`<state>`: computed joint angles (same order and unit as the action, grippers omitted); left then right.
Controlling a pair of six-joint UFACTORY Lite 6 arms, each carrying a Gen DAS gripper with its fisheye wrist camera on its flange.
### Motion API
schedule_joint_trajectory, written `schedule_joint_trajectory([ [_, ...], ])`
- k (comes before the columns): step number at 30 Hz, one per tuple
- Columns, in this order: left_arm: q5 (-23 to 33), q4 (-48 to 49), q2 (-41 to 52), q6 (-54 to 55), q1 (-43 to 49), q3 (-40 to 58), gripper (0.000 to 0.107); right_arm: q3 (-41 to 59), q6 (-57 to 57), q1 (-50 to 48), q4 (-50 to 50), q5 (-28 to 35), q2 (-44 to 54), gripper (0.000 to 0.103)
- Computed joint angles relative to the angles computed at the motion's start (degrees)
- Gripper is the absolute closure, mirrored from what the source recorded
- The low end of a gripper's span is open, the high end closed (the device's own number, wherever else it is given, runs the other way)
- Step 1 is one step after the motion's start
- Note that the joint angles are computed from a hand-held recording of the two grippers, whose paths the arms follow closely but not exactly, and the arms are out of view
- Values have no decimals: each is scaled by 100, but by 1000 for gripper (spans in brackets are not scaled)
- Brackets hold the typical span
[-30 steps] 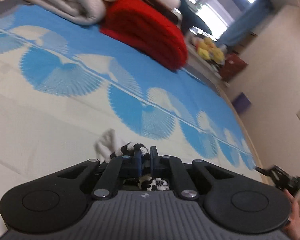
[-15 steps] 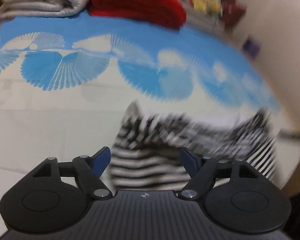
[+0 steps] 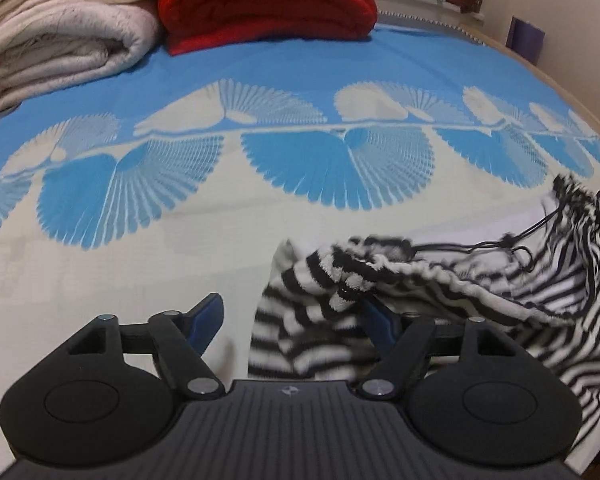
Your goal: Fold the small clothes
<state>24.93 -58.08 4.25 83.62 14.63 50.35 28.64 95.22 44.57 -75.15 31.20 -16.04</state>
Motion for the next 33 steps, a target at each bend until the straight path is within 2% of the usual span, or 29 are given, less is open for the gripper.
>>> schedule_joint_trajectory([
  [1, 21, -89, 108, 24, -40, 105, 33, 49, 37, -112, -130, -126, 86, 49],
  [3, 104, -198, 411, 38, -99, 367, 44, 195, 155, -353, -415, -378, 326, 51],
  [4, 150, -185, 559, 12, -127, 492, 49, 250, 225, -488, -569, -533, 424, 56],
  [5, 239, -92, 700, -73, -148, 626, 63, 320, 298, -625, -710, -706, 531, 60],
  [6, 384, 131, 888, -262, -175, 829, 81, 370, 364, -749, -831, -875, 614, 69],
  [7, 403, 143, 989, -230, -186, 906, 92, 437, 403, -878, -939, -1065, 704, 81],
  [8, 329, -86, 1046, -1, -190, 928, 102, 518, 470, -938, -1042, -1175, 805, 88],
  [9, 265, -555, 1032, 326, -147, 931, 102, 590, 671, -1008, -1234, -1250, 891, 98],
  [11, 270, -1754, 681, 922, 70, 878, 102, 613, 1712, -1258, -1915, -1370, 739, 100],
  [12, 353, -2188, 515, 1034, 182, 870, 102, 597, 2311, -1298, -2258, -1160, 565, 100],
  [14, 485, -2336, 685, 906, 181, 1020, 102, 540, 3382, -1343, -2743, -557, 281, 101],
  [15, 297, -2050, 878, 595, 15, 1144, 102, 579, 3612, -1355, -2757, -355, 306, 101],
  [17, -523, -925, 1292, -348, -532, 1323, 101, 891, 3354, -1384, -2358, -313, 825, 101],
  [18, -676, -325, 1523, -915, -690, 1438, 101, 1113, 2866, -1393, -1899, -388, 1161, 101],
  [20, -715, 805, 1893, -2114, -838, 1736, 100, 1684, 1666, -1345, -795, -442, 2060, 101],
  [22, -688, 1302, 1988, -2839, -871, 1907, 96, 2023, 1122, -1307, -240, -390, 2497, 100],
  [23, -641, 1594, 2033, -3258, -874, 1997, 84, 2125, 1111, -1284, -164, -314, 2603, 100],
  [24, -585, 1978, 2085, -3709, -875, 2101, 67, 2222, 1025, -1297, -7, -287, 2668, 99],
  [25, -502, 2228, 2046, -3952, -856, 2091, 60, 2297, 890, -1320, 225, -263, 2710, 96],
  [26, -391, 2272, 2046, -3956, -808, 2106, 57, 2294, 705, -1403, 502, -303, 2652, 92],
  [28, -210, 2035, 1859, -3596, -613, 1968, 57, 2211, 528, -1541, 821, -379, 2488, 74],
  [30, 41, 1762, 1673, -3359, -390, 1907, 56, 1819, 668, -1721, 783, -552, 2056, 69],
  [33, 668, 1344, 1178, -3085, 119, 1614, 56, 1063, 648, -1957, 1179, -897, 1018, 68],
])
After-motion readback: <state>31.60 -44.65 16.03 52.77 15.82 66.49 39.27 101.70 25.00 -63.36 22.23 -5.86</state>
